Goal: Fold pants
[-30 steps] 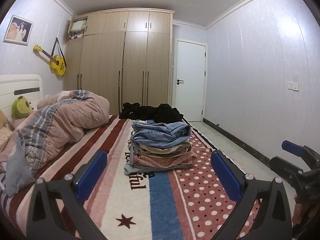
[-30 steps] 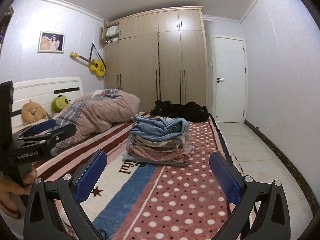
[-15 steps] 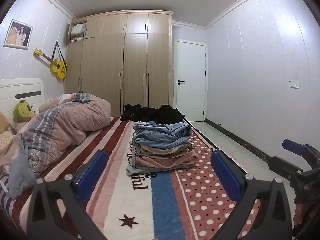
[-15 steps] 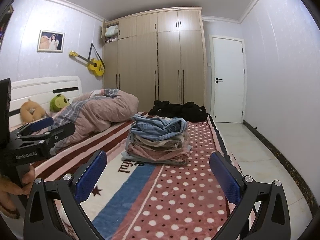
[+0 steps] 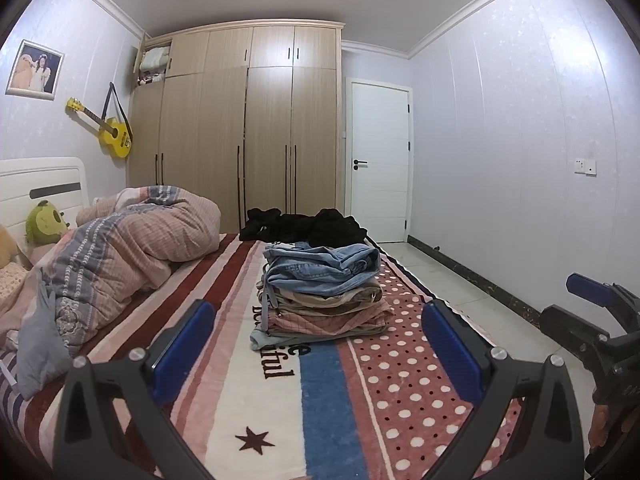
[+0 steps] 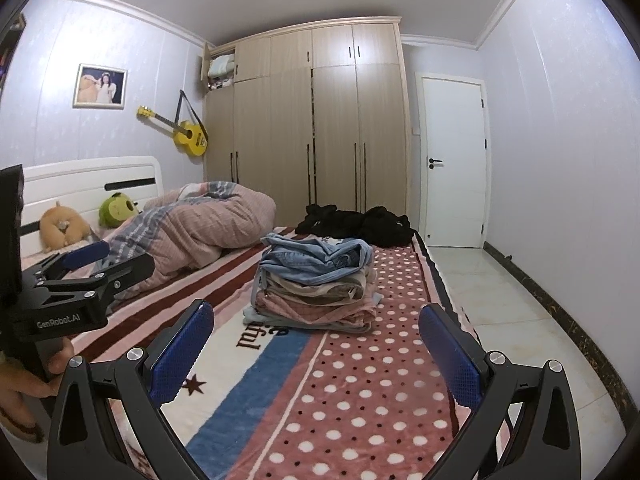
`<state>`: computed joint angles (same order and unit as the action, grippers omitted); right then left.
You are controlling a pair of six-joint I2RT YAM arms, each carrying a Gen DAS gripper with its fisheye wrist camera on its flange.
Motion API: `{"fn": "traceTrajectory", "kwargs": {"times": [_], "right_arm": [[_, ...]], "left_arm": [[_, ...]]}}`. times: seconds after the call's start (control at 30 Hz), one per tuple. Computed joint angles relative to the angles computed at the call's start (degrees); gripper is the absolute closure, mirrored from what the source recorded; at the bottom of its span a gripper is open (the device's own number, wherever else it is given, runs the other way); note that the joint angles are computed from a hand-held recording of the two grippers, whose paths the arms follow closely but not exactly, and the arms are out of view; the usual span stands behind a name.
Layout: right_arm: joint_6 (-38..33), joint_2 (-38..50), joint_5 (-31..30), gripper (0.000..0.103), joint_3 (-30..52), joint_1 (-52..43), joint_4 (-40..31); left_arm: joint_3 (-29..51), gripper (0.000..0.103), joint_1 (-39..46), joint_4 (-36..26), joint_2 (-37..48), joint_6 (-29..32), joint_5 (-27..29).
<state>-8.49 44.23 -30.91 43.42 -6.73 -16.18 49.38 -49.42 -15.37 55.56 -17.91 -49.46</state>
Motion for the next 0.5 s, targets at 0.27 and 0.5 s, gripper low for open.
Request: {"fn": "traceTrajectory", "kwargs": {"times": [0.27,0.5], "right_arm": [[0.0,-0.4,0.2,0.001,-0.1,0.1,-0.3],[-0.1,-1.0,0.5,0.001,-0.2,0.5,-0.7]], "left_arm": [[0.2,0.001,-0.6,-0.3,0.3,-0.3,-0.7],[0.0,0.001,-0.2,-0.3,0.1,-0.9,-0.3]]}}
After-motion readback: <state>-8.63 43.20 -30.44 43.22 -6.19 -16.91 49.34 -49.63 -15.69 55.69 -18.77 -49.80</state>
